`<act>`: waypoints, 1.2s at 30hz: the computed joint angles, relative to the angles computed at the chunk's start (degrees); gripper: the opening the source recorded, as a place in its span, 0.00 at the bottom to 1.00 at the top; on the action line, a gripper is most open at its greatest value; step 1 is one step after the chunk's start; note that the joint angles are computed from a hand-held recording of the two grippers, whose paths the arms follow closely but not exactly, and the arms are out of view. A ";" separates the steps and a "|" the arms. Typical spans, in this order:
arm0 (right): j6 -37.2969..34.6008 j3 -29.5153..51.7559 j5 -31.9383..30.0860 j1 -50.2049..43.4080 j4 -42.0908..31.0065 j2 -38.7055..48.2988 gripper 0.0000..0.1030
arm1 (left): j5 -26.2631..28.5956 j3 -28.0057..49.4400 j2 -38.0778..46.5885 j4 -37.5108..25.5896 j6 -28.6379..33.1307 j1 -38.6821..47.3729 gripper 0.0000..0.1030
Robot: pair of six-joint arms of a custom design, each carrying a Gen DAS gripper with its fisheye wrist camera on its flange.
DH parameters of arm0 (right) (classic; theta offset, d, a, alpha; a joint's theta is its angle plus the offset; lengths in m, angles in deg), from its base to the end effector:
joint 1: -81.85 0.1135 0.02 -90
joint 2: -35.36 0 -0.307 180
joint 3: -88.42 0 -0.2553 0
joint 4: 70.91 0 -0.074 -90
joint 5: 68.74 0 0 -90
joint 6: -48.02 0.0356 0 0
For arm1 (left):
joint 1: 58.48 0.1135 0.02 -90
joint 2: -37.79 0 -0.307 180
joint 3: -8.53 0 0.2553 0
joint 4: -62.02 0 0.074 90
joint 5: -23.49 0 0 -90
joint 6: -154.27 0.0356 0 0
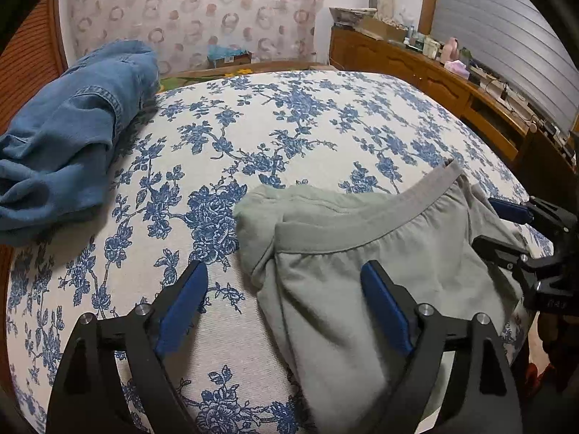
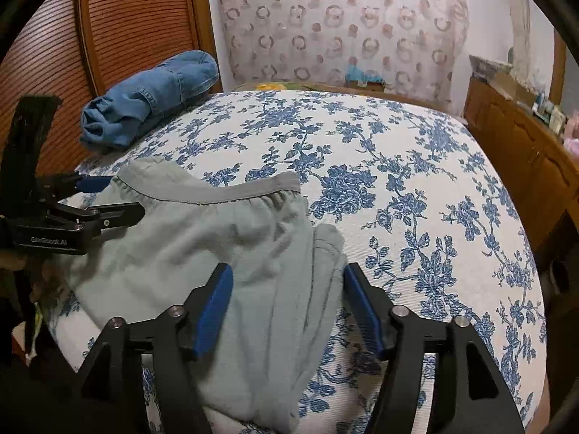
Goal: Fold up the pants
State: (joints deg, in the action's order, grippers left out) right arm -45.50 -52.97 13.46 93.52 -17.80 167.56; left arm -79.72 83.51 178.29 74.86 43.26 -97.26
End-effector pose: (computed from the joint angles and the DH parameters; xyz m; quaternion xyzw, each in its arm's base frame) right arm 0.2863 0.0641 0.0152 -0.1480 0.8943 0.0913 0.4124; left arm 0.3392 -0.2621 -0.0100 0.1090 0.9355 -0.0639 0.3299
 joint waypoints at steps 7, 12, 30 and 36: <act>0.86 0.59 -0.20 0.33 -0.07 0.49 0.72 | 0.50 0.39 0.30 -0.34 1.07 0.09 0.87; 1.84 0.74 -5.06 -2.26 -0.61 0.07 0.72 | 3.77 -0.22 -0.25 0.51 0.93 1.42 0.87; 2.19 2.66 -13.56 -5.50 -3.73 -0.69 0.12 | 10.32 -6.47 -0.94 14.20 -1.67 2.98 0.19; 1.37 -0.41 -15.64 -6.40 -0.64 -4.03 0.12 | 6.63 -11.00 -5.24 18.33 -0.99 0.85 0.17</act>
